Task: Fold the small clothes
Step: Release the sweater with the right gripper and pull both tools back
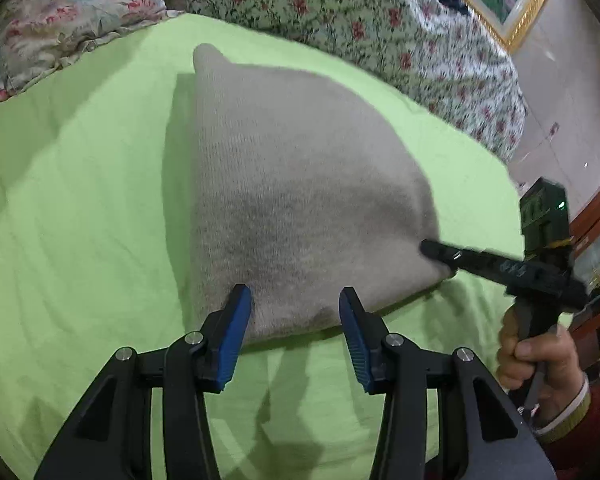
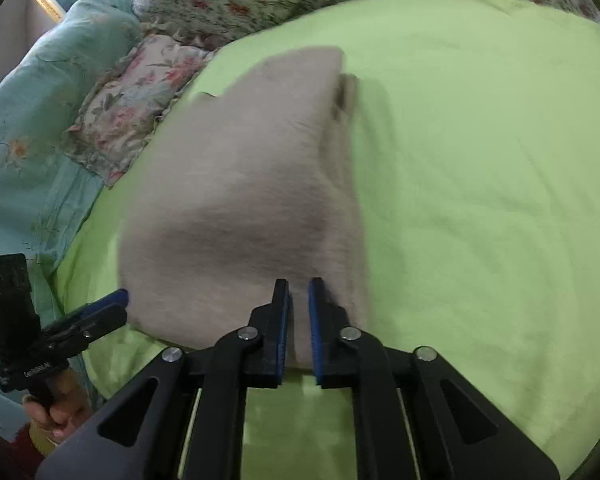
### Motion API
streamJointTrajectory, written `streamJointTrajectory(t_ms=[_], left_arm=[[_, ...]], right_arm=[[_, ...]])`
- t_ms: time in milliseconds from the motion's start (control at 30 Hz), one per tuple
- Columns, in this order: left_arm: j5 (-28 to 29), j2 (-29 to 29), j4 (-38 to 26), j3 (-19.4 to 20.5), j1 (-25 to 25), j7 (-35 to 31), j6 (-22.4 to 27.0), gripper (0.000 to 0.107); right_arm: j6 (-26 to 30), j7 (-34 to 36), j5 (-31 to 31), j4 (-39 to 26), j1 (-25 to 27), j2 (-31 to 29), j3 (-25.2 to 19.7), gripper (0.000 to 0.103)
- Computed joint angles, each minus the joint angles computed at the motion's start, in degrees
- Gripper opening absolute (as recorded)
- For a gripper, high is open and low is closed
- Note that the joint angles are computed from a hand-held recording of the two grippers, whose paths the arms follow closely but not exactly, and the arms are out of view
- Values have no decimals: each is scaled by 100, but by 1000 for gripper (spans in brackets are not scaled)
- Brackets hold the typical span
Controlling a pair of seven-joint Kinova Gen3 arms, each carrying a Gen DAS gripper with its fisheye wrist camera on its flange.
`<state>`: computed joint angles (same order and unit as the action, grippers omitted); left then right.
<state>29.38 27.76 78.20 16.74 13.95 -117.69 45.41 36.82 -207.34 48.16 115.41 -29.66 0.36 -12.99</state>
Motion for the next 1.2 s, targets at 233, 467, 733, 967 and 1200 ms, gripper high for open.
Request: streamJointTrajectory(t_ms=[233, 467, 733, 967, 1200], left_arm=[[-188, -88, 179, -42, 100, -13, -163, 47], [-392, -188, 82, -164, 145, 261, 177, 48], [-807, -721, 487, -421, 229, 744, 42, 63], [-1642, -1283, 1049, -633, 548, 1370, -253, 84], [-2270, -1599, 1289, -663, 723, 1816, -157, 89]], right_arm=[[387, 201, -183, -45, -29, -83, -166, 3], [1278, 495, -505, -394, -343, -50, -308, 6], [2597, -52, -530, -686, -962, -122, -690, 8], [2916, -115, -626, -891, -1257, -72, -816, 31], [3166, 348, -835, -1312, -1590, 227, -751, 56]])
